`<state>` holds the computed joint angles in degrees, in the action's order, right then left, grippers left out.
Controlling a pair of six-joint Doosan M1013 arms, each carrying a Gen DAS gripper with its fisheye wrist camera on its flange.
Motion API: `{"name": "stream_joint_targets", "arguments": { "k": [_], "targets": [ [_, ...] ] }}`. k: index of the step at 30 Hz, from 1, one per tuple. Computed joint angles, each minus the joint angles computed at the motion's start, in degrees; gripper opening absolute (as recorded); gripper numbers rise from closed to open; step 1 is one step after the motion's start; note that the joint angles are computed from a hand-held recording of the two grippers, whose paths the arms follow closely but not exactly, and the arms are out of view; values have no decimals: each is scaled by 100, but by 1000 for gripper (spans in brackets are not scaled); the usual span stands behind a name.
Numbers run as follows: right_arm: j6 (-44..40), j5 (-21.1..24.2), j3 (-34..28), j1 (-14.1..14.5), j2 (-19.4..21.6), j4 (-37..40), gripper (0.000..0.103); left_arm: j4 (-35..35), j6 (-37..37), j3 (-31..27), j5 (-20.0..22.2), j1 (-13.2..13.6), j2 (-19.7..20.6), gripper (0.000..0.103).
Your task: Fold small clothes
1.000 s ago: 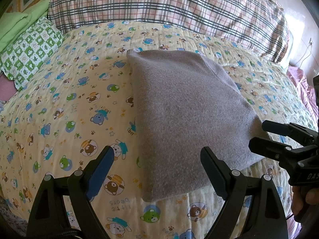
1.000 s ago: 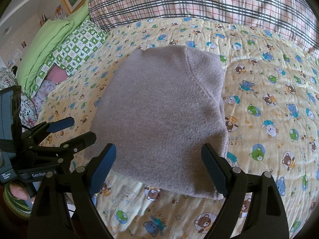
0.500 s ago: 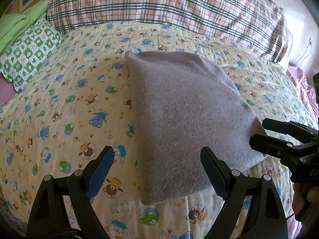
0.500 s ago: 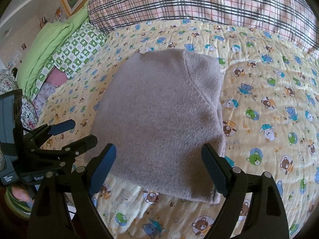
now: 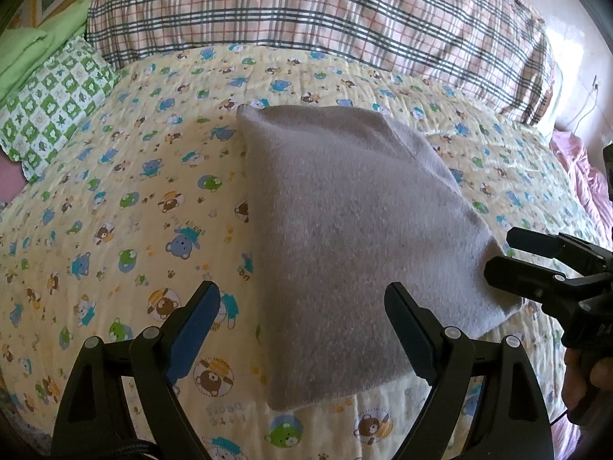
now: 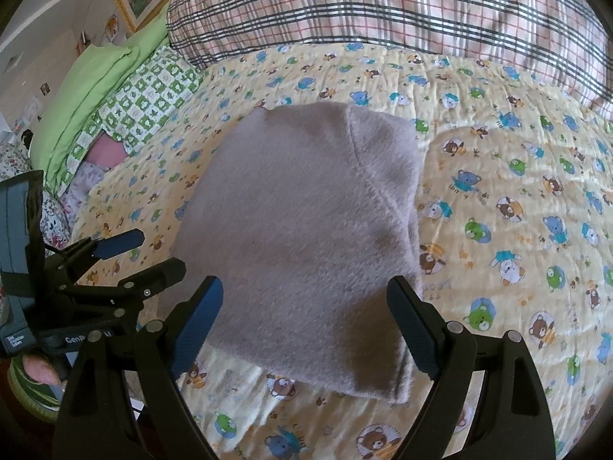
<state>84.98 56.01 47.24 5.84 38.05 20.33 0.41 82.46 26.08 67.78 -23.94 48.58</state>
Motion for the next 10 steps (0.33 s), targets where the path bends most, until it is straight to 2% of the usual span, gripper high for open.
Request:
{"name": "stream_joint_targets", "arguments": {
  "k": [10],
  "targets": [
    [175,34,-279,-53,193,-82,88,198,-235,-543,218,45,308,88]
  ]
}}
